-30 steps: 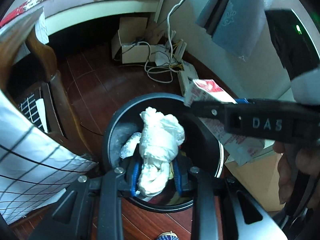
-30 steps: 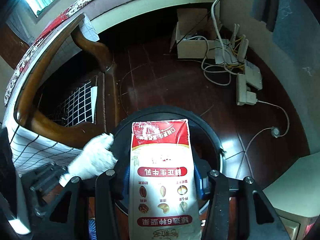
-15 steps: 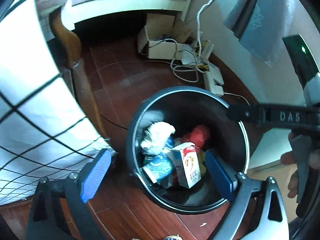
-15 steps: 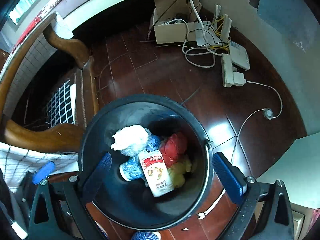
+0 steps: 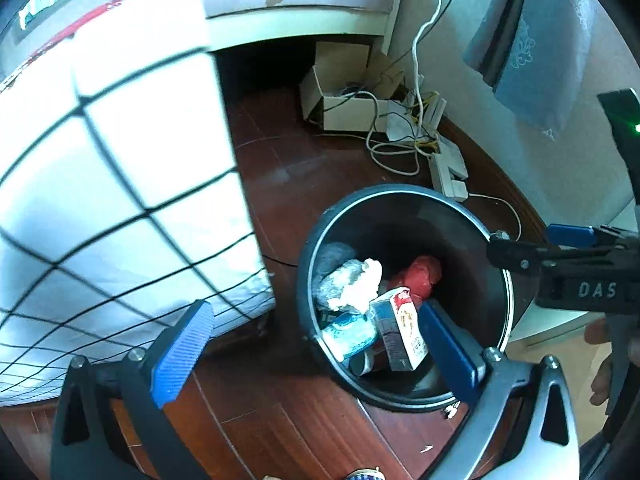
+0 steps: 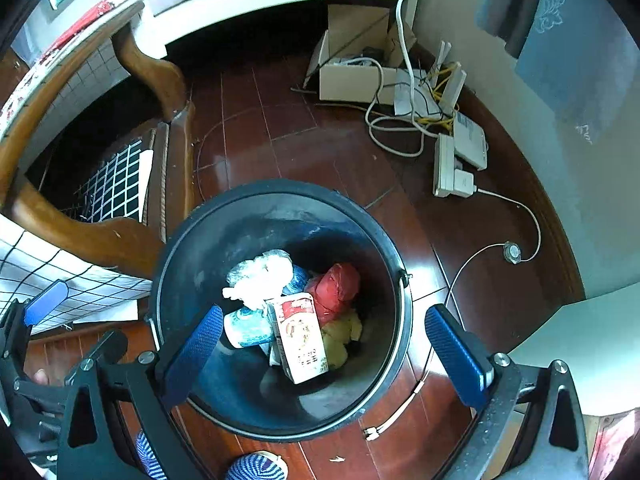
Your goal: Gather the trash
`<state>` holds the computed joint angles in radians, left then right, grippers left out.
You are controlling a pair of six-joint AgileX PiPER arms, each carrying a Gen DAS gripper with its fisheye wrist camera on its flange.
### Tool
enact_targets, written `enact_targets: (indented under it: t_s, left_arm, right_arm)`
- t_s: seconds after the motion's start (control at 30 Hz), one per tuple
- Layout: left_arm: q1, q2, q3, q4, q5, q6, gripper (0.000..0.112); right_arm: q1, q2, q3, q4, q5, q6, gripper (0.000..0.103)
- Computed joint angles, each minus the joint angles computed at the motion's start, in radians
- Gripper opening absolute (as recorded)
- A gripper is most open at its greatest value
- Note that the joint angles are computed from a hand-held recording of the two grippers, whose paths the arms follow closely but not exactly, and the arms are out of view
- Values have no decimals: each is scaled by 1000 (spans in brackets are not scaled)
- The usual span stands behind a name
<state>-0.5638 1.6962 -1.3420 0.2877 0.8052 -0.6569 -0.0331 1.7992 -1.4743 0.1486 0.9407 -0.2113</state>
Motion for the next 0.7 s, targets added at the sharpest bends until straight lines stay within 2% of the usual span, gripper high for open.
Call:
enact_targets:
  t_s: [0.33,0.7]
  left_arm:
    - [-55,-137,36,125,101,-102,102]
    - [-76,-170,-31,217,157,-137,102]
  right_arm:
    - [63,-194,152,-22,-68,51,102]
    - [127,-291,162,-93,-76,143,102]
